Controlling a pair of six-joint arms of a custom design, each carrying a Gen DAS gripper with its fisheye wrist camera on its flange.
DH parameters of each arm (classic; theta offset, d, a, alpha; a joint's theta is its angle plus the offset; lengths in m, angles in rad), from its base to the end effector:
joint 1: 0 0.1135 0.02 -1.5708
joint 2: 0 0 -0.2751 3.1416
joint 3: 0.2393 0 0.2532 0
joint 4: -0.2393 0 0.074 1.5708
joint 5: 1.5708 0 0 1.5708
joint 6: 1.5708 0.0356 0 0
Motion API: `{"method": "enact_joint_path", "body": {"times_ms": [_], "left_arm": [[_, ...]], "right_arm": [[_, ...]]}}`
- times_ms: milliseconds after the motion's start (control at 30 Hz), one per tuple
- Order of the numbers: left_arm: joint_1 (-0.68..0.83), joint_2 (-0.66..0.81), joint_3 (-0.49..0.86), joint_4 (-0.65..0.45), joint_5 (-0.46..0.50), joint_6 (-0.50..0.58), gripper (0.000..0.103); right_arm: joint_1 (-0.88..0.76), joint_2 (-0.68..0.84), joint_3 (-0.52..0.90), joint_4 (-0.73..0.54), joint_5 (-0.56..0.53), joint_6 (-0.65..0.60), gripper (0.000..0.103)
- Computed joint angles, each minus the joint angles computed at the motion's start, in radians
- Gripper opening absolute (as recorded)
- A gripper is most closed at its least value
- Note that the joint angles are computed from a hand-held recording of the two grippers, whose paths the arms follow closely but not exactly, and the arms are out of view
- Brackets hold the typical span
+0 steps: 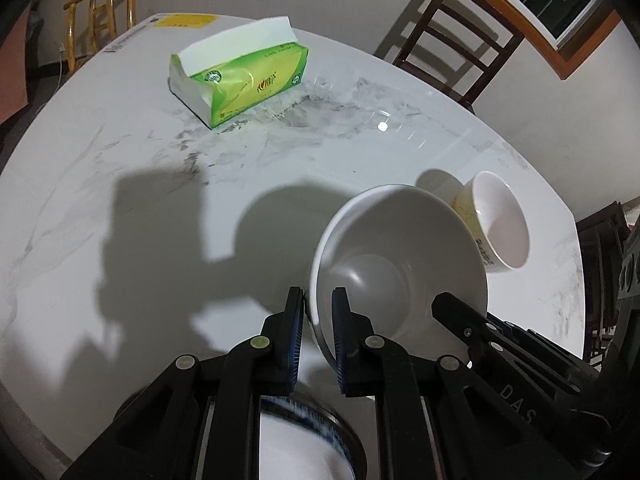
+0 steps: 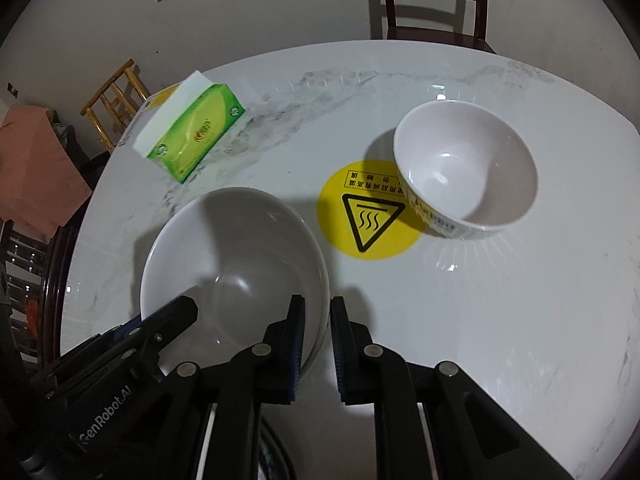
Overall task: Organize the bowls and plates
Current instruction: 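Lift the 'Dog' bowl and carry it toward the pink bowl, then lower the 'Dog' bowl into the pink bowl and open the left gripper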
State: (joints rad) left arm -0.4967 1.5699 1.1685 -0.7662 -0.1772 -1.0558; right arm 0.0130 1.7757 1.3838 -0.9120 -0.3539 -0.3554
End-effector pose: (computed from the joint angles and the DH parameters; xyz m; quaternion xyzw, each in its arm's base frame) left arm 0.2777 -0.1434 0.2474 -0.2863 0.9331 -0.0779 0.2031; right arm 0.3544 0.0169 0.2408 -0.2017 0.9548 0.1496 0.1588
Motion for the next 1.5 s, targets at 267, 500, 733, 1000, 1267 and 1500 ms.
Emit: {"method": "enact_joint_path", "body": {"times_ms": [267,500,733,1000,1267,1500], "left_arm": [[-0.152,-0.061,0.072,-0.147,-0.091,-0.106,0.011],[-0.311,-0.037,0.178,-0.254,-0.160,-0.205,0.011],[-0.458,0.063,0.314,-0.302,-0.174,-0.272,0.011],[-0.546,0.185,0.426,-0.326,-0.154,-0.290,0.011],[-0.569,0.272,0.449,-0.307,-0.098,-0.299,0.011],[-0.562,0.326,0.461,-0.295,-0.058,-0.290,0.011]], "right_arm": [[-0.095,-0.145,-0.044,-0.095,-0.047,-0.098,0.013],[-0.261,-0.263,-0.054,-0.196,-0.093,-0.232,0.014],[-0.475,-0.280,-0.028,-0.298,-0.131,-0.410,0.014],[-0.659,-0.223,-0.043,-0.334,-0.119,-0.568,0.014],[-0.711,-0.164,-0.087,-0.296,-0.073,-0.610,0.014],[-0.705,-0.124,-0.108,-0.254,-0.040,-0.598,0.014]]}}
